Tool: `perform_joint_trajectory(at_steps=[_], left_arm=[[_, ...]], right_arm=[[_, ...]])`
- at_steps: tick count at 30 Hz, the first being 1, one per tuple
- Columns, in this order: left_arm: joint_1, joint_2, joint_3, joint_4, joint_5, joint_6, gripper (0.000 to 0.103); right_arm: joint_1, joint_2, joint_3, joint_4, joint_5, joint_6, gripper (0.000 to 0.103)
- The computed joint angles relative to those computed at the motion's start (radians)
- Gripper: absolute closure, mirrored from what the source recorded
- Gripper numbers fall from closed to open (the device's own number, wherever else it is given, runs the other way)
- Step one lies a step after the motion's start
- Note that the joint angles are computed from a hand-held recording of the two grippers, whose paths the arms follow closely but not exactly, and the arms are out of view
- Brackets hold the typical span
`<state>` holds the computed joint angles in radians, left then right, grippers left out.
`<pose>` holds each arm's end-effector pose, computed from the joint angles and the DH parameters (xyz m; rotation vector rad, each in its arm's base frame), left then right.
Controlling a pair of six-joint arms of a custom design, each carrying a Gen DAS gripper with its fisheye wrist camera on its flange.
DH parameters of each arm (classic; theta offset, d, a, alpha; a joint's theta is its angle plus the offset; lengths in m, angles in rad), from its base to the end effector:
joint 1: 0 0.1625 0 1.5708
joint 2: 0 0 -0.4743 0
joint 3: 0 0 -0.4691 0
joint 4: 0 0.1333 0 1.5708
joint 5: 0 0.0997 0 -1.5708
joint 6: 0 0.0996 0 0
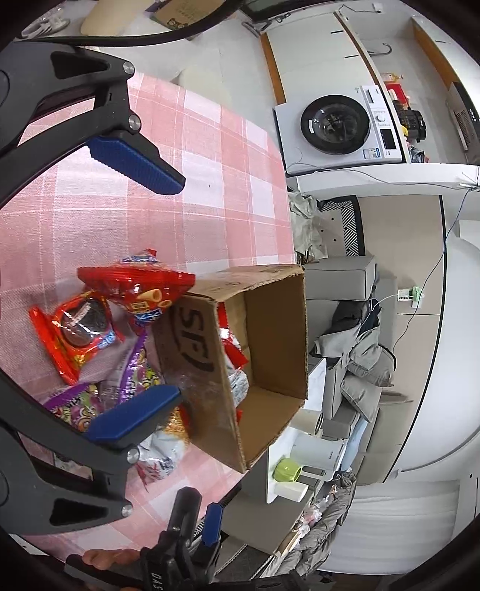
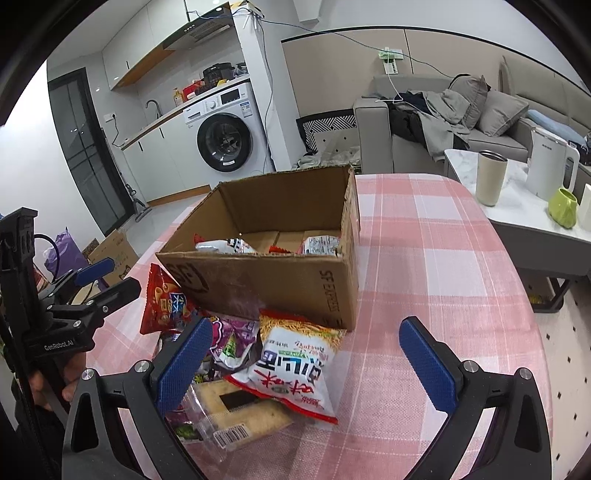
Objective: Organize snacks
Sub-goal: 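Move the left tool to the red Oreo pack while the right tool approaches the white noodle bag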
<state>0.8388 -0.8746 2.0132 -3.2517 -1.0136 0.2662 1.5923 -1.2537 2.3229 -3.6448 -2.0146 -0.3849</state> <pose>-0.2825 -0.5927 0.0795 1.0595 2.3741 -0.8721 0.1013 -0.5008 0.2378 0.1848 -2.3088 1.1484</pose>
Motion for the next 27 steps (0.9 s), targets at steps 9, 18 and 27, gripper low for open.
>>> perform_joint_trajectory(at_steps=[9, 18, 27], left_arm=[[-0.001, -0.002, 0.037, 0.021, 0.010, 0.018, 0.001], [0.008, 0.008, 0.046, 0.066, 0.014, -0.001, 0.001], [0.025, 0.037, 0.024, 0.099, 0.037, -0.024, 0.001]], right_arm=[[-0.001, 0.004, 0.001, 0.017, -0.009, 0.005, 0.000], [-0.017, 0.023, -0.015, 0.047, -0.008, 0.020, 0.000], [-0.041, 0.059, -0.035, 0.060, -0.001, 0.047, 0.000]])
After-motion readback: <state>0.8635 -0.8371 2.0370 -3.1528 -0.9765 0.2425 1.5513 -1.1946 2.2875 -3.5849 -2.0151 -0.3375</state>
